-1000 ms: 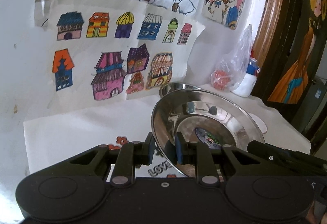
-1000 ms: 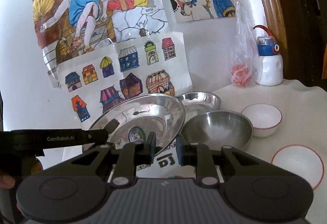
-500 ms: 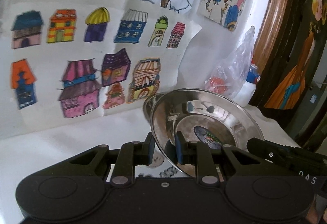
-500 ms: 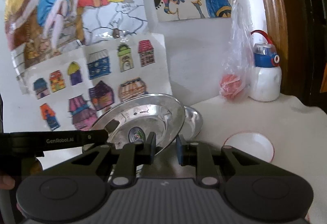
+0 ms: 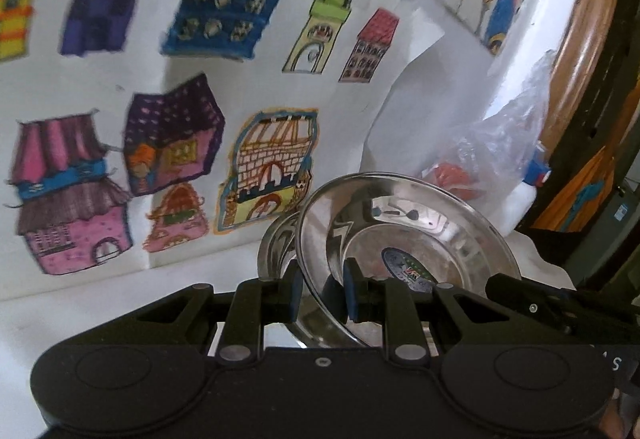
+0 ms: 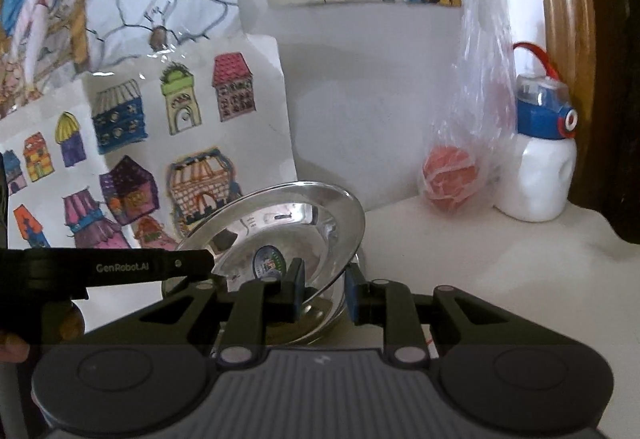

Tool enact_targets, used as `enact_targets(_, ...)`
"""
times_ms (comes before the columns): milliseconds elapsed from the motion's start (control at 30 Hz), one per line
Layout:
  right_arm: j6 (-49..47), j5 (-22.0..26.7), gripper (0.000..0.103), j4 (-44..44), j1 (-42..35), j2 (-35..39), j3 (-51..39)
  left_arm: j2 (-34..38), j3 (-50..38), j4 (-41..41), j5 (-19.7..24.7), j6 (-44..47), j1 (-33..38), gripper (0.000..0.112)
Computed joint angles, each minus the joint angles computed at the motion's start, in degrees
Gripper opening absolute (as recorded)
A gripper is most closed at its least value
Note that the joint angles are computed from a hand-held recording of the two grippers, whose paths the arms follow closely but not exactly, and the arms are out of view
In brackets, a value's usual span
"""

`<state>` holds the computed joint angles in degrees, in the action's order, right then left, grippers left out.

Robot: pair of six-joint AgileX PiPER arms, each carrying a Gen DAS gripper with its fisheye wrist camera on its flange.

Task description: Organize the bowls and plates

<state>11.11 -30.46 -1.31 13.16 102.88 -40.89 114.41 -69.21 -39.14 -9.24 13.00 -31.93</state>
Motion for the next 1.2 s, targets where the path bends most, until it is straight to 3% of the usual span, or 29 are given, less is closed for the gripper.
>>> enact_targets(300, 6.0, 2.9, 0.027, -6.7, -1.2, 3.8, -4.5, 5.4, -5.0, -8.5, -0.2, 7.6, 0.5, 0.023)
enact_targets(533, 14.9, 6.0, 0.03, -15.5, -2.9, 4.5, -6.9, 5.7, -4.3, -7.0, -3.3, 7.3, -0.2, 0.023)
enact_targets(1200, 4.9, 14.2, 0.039, -5.9, -0.4, 5.4, -11.1, 7.3, -5.2, -6.2, -4.7, 8.8, -1.1, 0.023)
